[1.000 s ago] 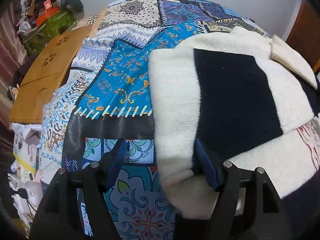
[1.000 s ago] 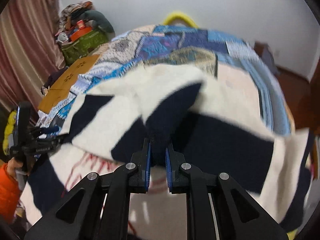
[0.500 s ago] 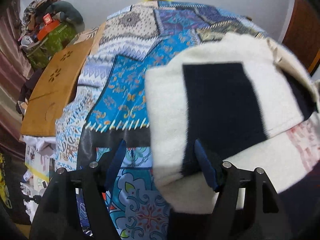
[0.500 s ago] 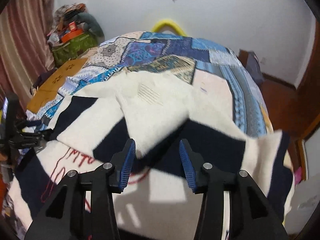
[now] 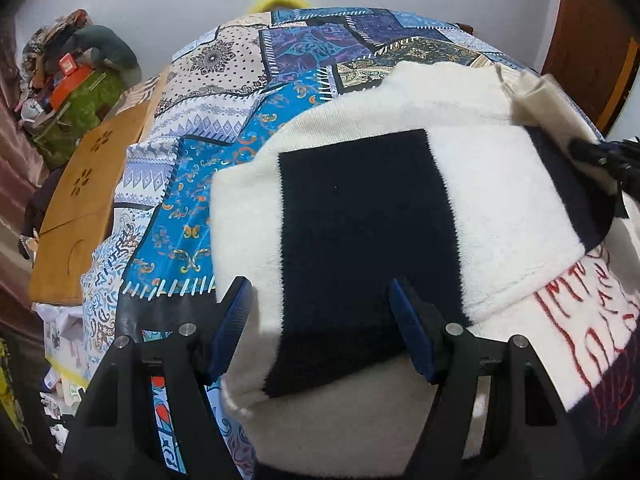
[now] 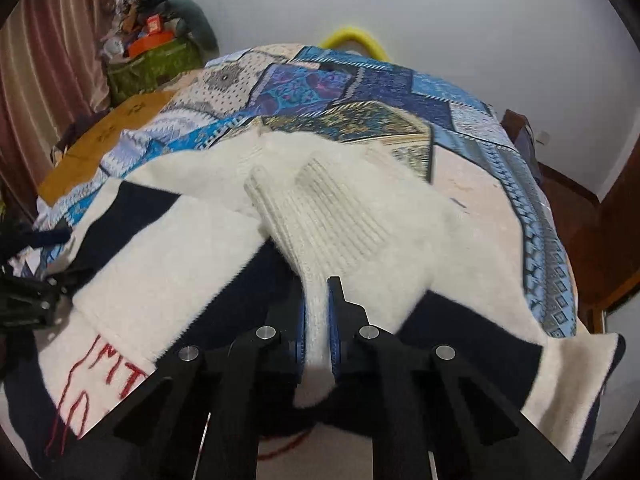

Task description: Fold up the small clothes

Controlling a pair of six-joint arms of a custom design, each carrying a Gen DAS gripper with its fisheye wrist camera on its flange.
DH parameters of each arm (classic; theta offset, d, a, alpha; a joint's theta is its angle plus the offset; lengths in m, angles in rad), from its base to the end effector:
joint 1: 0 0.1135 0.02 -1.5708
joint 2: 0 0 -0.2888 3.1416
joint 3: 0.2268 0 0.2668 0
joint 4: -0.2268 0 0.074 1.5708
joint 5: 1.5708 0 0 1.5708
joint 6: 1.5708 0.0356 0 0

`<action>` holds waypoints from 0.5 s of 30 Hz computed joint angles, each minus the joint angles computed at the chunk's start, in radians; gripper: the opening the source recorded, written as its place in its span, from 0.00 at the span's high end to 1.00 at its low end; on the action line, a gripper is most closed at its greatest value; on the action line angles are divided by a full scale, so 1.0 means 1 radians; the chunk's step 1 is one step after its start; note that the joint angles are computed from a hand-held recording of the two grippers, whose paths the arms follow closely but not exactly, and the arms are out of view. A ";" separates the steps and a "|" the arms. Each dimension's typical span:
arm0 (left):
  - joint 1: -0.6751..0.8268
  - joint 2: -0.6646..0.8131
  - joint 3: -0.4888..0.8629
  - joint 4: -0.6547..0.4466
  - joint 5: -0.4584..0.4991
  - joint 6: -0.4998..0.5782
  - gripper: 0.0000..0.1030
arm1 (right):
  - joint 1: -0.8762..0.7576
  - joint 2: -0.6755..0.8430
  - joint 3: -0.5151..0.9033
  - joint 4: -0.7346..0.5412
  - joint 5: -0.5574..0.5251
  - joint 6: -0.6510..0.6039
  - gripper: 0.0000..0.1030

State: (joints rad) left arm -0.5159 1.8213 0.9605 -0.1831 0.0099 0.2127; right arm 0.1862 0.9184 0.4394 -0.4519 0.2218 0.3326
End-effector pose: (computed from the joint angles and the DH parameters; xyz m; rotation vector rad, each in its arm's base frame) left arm 0.3144 -0.1787 0.1405 0.9367 2.4465 -0.1195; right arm 0.1665 0.0234 0.1892 0.2714 2.4554 -0.0559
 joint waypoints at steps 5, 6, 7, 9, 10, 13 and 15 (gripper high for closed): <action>0.023 0.018 0.021 -0.033 0.042 -0.023 0.31 | -0.049 -0.241 -0.011 -0.177 0.013 0.008 0.93; 0.023 0.019 0.022 -0.033 0.042 -0.028 0.31 | -0.061 -0.306 -0.009 -0.234 0.023 0.005 0.93; 0.020 0.017 0.021 -0.033 0.037 -0.031 0.31 | -0.066 -0.343 -0.004 -0.270 0.031 0.005 0.92; 0.008 0.010 0.012 -0.024 0.015 -0.033 0.31 | -0.120 -0.447 0.004 -0.367 -0.001 -0.010 0.92; 0.000 0.006 0.006 -0.018 0.000 -0.031 0.31 | -0.154 -0.478 0.006 -0.398 -0.032 -0.024 0.92; -0.011 0.001 0.000 -0.011 -0.024 -0.031 0.31 | -0.226 -0.574 0.014 -0.504 -0.087 -0.060 0.92; -0.012 0.001 0.002 -0.016 -0.032 -0.037 0.30 | -0.265 -0.610 0.020 -0.552 -0.111 -0.074 0.91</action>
State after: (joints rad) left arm -0.5278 1.8222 0.9622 -0.1995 -0.0225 0.1760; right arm -0.0786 0.3086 0.4592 -1.0042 0.1111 0.2586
